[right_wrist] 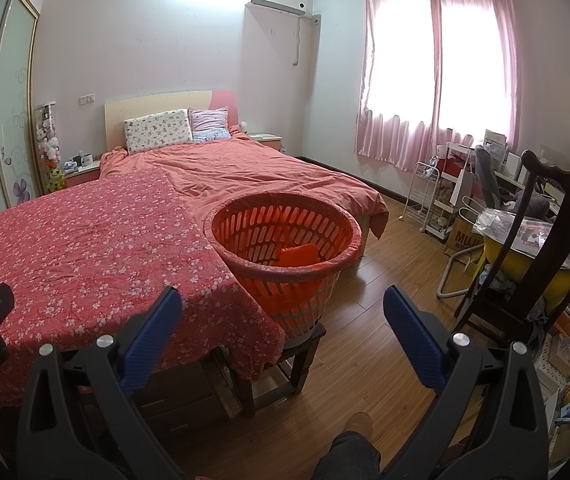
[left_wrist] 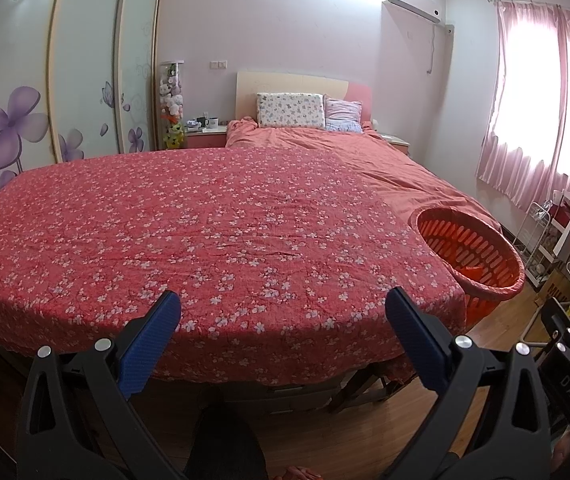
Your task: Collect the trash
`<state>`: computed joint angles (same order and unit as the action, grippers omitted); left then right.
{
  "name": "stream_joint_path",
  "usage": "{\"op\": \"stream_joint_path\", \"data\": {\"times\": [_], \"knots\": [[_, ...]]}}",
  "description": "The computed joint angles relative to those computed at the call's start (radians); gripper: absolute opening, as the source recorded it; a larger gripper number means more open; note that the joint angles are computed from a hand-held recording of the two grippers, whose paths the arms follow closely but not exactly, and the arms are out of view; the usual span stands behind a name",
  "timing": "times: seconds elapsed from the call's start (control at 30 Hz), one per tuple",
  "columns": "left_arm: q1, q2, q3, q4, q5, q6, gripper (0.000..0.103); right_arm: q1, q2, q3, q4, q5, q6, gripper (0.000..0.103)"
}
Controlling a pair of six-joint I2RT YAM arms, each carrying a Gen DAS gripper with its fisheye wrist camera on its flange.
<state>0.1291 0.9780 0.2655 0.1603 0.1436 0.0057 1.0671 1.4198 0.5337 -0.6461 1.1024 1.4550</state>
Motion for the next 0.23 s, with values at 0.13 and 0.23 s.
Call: {"op": "stream_joint_path", "data": {"times": [0.13,0.23], "knots": [[0.007,0.01,0.01,-0.007,0.009,0.004,0.101,-0.004,0.002,-0.005,0.016,-0.001,-0.009,0.099],[0.008,0.013,0.014,-0.008,0.009,0.005,0.101,-0.004,0.001,-0.005,0.015,-0.001,-0.01,0.099]]}}
